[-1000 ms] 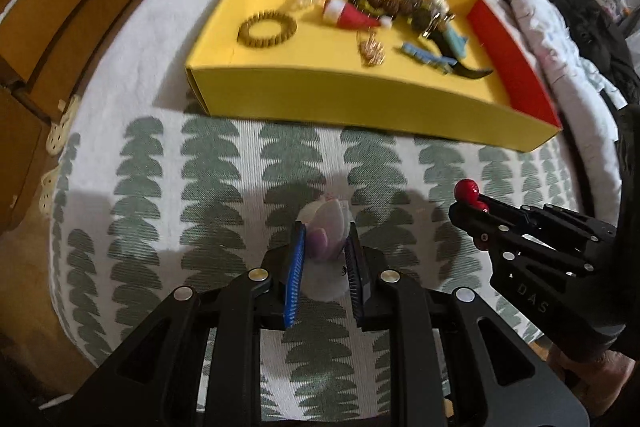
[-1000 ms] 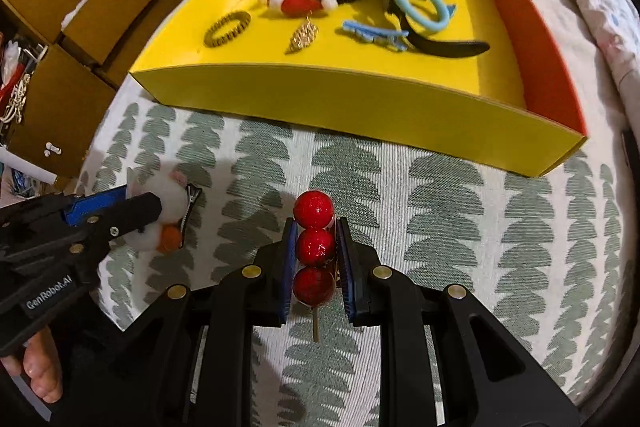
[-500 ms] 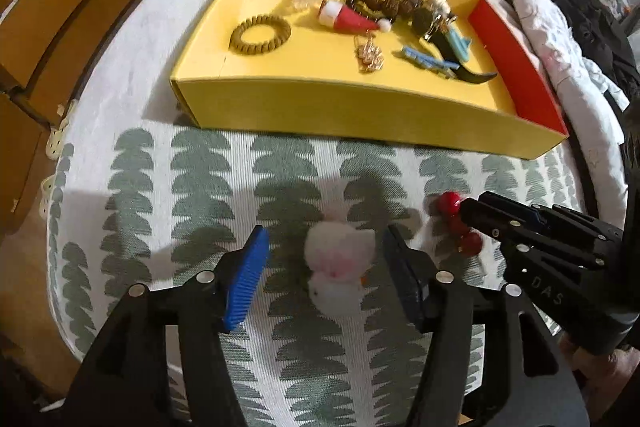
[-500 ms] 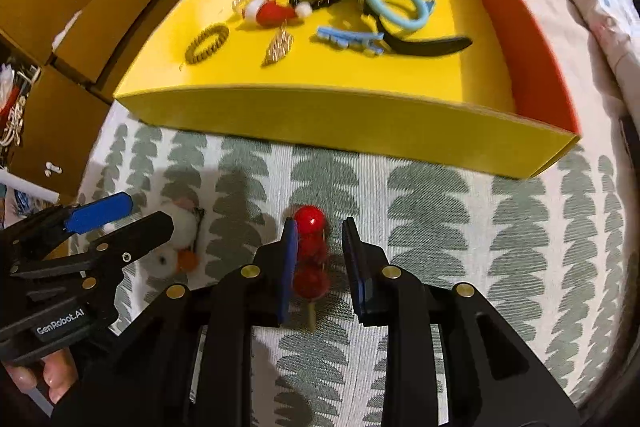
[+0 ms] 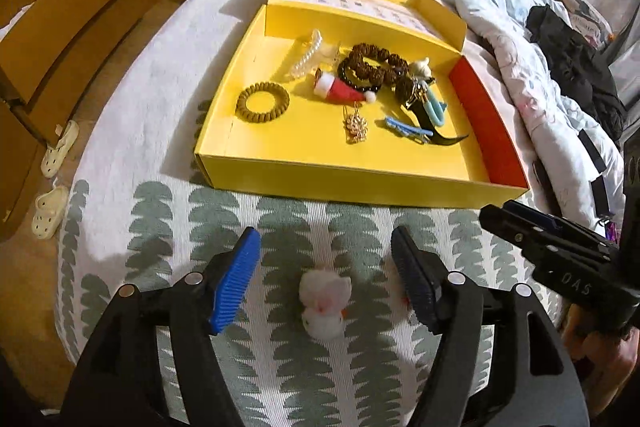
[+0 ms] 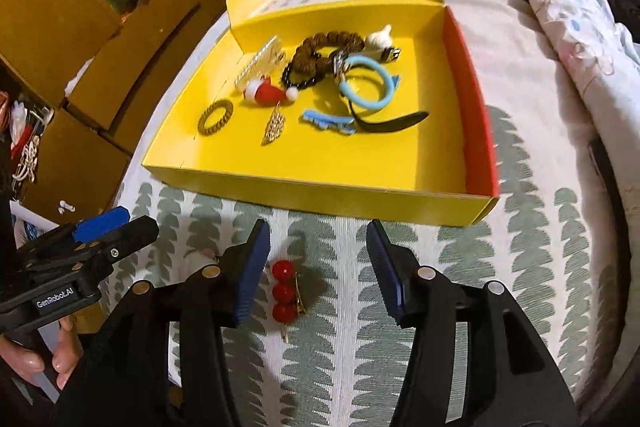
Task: Organize jewelry
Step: 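Move both open grippers back over the yellow box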
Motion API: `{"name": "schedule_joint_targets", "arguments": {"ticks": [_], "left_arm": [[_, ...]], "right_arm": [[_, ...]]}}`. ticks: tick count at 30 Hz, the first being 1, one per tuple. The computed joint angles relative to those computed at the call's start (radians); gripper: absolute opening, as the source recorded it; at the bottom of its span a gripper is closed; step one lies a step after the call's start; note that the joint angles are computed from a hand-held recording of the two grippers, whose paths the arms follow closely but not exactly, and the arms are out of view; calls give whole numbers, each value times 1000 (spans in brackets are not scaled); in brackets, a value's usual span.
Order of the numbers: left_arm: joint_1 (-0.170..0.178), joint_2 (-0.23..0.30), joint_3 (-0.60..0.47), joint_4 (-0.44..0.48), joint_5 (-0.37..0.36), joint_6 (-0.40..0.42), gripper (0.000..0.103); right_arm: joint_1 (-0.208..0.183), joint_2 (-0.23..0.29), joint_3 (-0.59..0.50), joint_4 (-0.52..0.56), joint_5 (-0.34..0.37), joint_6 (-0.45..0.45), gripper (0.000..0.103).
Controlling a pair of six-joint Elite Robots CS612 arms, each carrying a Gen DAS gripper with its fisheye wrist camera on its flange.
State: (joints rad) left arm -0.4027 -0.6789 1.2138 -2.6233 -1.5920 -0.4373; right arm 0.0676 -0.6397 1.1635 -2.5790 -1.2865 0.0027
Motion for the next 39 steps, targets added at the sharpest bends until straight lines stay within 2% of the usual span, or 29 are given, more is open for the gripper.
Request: {"name": "schedule_joint_targets", "arguments": {"ticks": [4,10,18,23,32,39], "left_arm": [[-1,5,1,-37,25,15,69],[11,27,-31,-62,-28,-1,69],[24,72,-107,-96,-27,7,72],[44,117,-201,-34,-100,6,72],[51,168,-295,72,-96,28,72],[55,205,-360,144,-74,48,72]], "right_arm": [[-8,-3,1,-22,4,15,55],[-23,10,-16,-73,32,53,55],[-29,75,-130,-75,55,88,55],[-25,128,-227,-10,52,81,55],[-19,202,-366,79,73,74,55],[-15,229,-407,111,69,59,55]]}}
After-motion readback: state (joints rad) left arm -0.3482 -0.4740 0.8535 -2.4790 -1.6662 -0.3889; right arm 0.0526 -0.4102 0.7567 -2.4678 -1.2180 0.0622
